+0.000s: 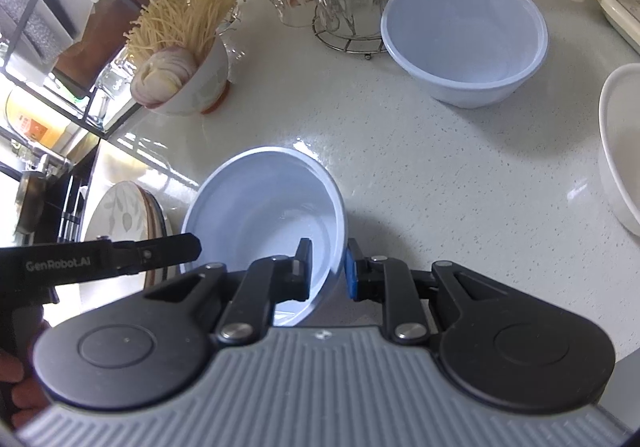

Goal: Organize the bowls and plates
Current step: 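Lift the blue bowl with both grippers and carry it toward the plate stack, then lower the blue bowl onto the counter and open both grippers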

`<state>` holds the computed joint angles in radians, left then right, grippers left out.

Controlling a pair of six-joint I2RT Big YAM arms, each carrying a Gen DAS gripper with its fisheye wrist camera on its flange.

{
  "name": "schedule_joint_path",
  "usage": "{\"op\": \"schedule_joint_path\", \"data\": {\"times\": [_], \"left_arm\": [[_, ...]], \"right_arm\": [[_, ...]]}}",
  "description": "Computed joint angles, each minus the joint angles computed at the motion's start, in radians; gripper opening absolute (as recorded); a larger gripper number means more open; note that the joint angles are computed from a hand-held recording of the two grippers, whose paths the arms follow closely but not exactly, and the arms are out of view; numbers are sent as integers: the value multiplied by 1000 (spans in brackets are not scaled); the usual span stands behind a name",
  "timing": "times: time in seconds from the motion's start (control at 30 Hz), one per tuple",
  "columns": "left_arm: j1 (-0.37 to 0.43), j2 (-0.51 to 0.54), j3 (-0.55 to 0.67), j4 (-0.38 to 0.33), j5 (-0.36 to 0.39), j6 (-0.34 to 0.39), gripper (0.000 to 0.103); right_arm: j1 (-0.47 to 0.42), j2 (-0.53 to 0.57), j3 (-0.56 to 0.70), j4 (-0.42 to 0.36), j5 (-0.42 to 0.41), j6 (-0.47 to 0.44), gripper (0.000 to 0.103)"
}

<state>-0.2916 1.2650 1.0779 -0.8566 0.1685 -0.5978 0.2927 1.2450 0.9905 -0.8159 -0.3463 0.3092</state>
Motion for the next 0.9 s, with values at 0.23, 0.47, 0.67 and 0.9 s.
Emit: {"op": "schedule_joint_path", "data": {"times": [0.23, 0.47, 0.67, 0.9], "left_arm": [[-1, -25, -6, -7, -24, -13, 36], [-8, -68, 8, -21, -49, -14, 36], [-19, -114, 41, -48, -89, 35, 36], [-25, -178, 60, -66, -110, 90, 37]], "right_arm": [[-14, -14, -2, 7, -25, 18, 50], [-18, -68, 11, -22, 8, 19, 50], [-2, -119, 36, -16, 61, 19, 50], [47, -190, 45, -3, 127, 62, 50]]}}
